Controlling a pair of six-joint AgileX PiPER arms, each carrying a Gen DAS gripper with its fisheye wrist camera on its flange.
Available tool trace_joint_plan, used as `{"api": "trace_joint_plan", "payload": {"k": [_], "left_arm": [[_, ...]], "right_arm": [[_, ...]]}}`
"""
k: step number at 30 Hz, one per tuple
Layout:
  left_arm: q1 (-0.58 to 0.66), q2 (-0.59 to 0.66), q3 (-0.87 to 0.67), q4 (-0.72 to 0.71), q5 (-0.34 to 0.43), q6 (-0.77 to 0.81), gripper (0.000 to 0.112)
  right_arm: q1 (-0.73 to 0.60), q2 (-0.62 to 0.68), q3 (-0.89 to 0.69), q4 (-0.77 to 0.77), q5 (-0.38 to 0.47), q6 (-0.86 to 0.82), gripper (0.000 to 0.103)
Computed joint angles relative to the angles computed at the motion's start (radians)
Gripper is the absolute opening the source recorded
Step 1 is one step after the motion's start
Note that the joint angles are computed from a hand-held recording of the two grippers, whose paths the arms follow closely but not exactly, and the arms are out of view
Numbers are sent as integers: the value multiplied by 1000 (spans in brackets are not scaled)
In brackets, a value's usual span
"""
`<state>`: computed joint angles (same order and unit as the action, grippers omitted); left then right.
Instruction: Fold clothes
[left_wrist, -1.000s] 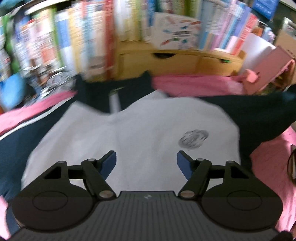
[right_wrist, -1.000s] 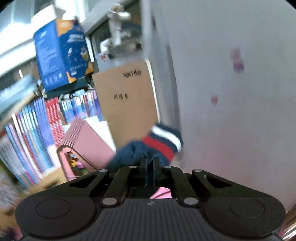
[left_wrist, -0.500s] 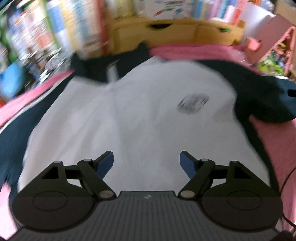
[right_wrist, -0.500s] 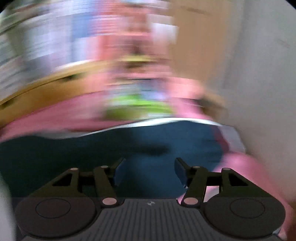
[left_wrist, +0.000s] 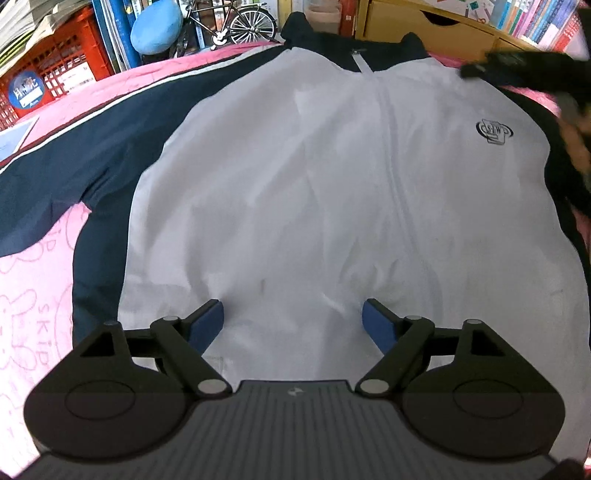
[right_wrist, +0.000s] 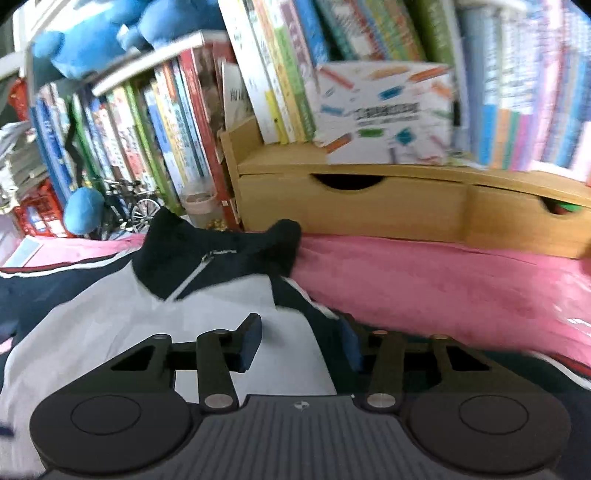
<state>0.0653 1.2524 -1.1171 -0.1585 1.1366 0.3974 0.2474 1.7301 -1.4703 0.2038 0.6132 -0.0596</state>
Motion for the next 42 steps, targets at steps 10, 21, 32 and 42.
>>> {"api": "trace_joint_plan", "payload": {"k": [10, 21, 32, 42], "left_arm": [[91, -48, 83, -122, -52, 209, 94], [159, -40, 66, -176, -9, 316, 88], [567, 330, -376, -179, -133, -68, 88], [548, 901, -1099, 120, -38, -311, 16]], "right_arm": [[36, 399, -552, -51, 318, -27, 25], [162, 323, -374, -585, -2, 382, 52], [395, -263, 225, -317, 152, 336, 78], [826, -161, 58, -508, 584, 831, 82]]}}
